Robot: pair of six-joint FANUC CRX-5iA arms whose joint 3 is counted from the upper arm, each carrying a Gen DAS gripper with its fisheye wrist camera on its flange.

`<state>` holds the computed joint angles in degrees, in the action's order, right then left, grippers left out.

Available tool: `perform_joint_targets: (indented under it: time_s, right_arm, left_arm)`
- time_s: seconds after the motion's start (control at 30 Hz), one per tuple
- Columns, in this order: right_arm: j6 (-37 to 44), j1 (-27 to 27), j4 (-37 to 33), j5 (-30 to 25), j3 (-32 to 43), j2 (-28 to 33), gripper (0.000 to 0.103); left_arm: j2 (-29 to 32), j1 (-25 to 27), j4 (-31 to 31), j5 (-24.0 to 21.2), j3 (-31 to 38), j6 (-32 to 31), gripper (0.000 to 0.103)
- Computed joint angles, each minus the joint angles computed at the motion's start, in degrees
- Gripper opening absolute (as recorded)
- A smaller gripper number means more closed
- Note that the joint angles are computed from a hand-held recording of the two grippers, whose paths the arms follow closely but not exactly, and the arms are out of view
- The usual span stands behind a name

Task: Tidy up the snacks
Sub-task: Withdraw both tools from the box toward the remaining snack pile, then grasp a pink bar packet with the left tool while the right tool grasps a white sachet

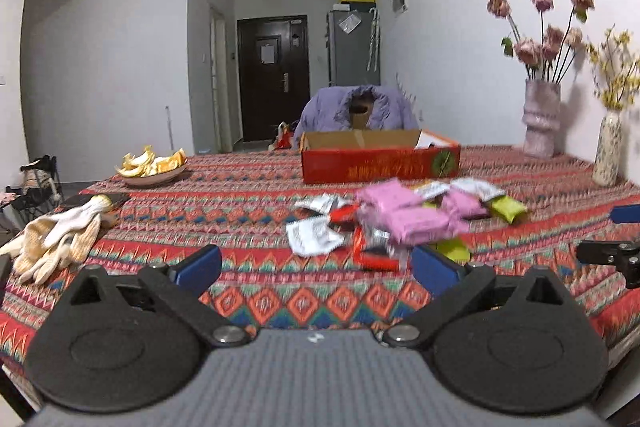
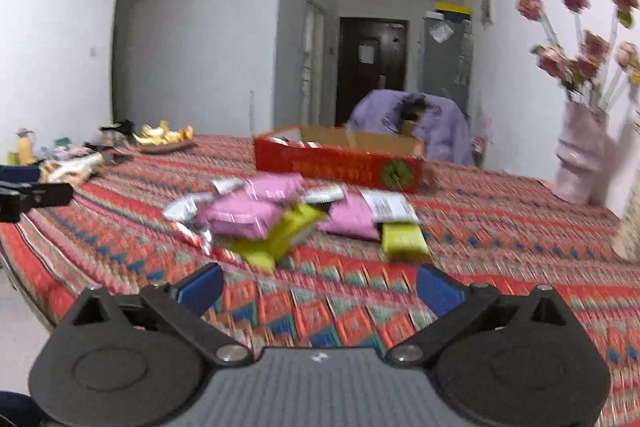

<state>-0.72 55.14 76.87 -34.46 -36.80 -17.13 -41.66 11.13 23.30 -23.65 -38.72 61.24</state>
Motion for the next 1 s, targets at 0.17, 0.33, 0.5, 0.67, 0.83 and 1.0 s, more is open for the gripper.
perform_joint_targets:
  time_s: [0.17, 0.33, 0.5, 0.67, 0.83, 1.0]
  right_arm:
    - [-2.51, 2.10, 0.30, -3.31, -2.32, -0.86, 0.103]
    - [-4.27, 1.33, 0.72, -1.74, -2.81, -1.02, 0.103]
    - [-5.09, -0.57, 0.41, 0.16, -2.05, -0.15, 0.103]
    - [-4.54, -2.61, -0.76, 1.54, -0.57, 1.42, 0.101]
    - [0.59, -4.51, -7.85, 2.75, 3.69, 4.84, 0.096]
    - [3.55, -7.93, -9.95, 3.91, 8.06, 8.78, 0.096]
  left_arm:
    - [0.17, -0.03, 0.16, -0.65, -0.64, 0.25, 0.103]
    - [2.04, -1.06, -2.51, -0.58, 1.00, 1.94, 0.103]
    - [4.60, -1.71, -4.81, -1.35, 2.91, 3.78, 0.103]
    - [8.02, -2.94, 1.45, 0.54, 2.94, -1.04, 0.103]
    - [17.55, -7.70, 7.65, 2.09, 7.43, -4.97, 0.103]
    - [27.75, -12.79, -10.91, 0.22, 19.50, 12.35, 0.103]
